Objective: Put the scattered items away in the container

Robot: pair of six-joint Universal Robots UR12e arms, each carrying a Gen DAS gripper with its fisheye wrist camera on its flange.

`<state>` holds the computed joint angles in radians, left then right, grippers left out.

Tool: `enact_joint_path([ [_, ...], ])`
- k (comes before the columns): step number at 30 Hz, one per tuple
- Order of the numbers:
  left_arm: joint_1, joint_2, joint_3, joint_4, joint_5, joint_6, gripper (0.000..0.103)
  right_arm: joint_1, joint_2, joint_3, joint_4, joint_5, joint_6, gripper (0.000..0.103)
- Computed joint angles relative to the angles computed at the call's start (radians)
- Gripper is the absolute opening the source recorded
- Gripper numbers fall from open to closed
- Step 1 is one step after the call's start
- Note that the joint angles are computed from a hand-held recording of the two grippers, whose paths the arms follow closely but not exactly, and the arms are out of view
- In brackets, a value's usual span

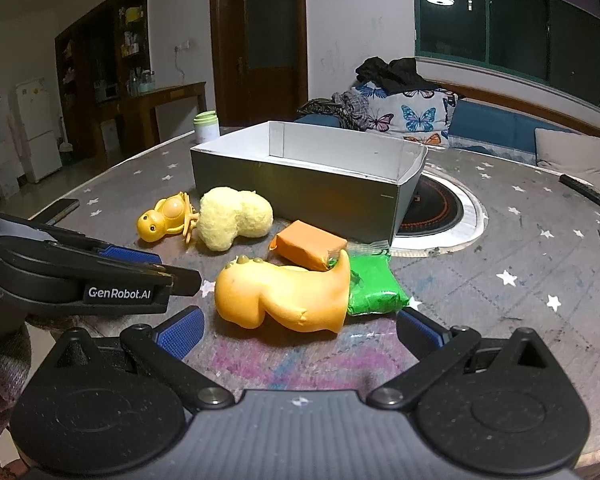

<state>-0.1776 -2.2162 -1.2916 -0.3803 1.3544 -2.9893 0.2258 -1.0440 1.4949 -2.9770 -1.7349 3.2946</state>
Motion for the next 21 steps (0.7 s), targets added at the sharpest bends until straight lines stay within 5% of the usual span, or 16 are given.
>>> enact_joint_path([
  [21, -0.004, -0.016, 0.029, -0.051, 0.003, 0.015, 0.040, -0.007, 0.012, -0.022, 0.045, 0.030, -0.004, 0.103],
])
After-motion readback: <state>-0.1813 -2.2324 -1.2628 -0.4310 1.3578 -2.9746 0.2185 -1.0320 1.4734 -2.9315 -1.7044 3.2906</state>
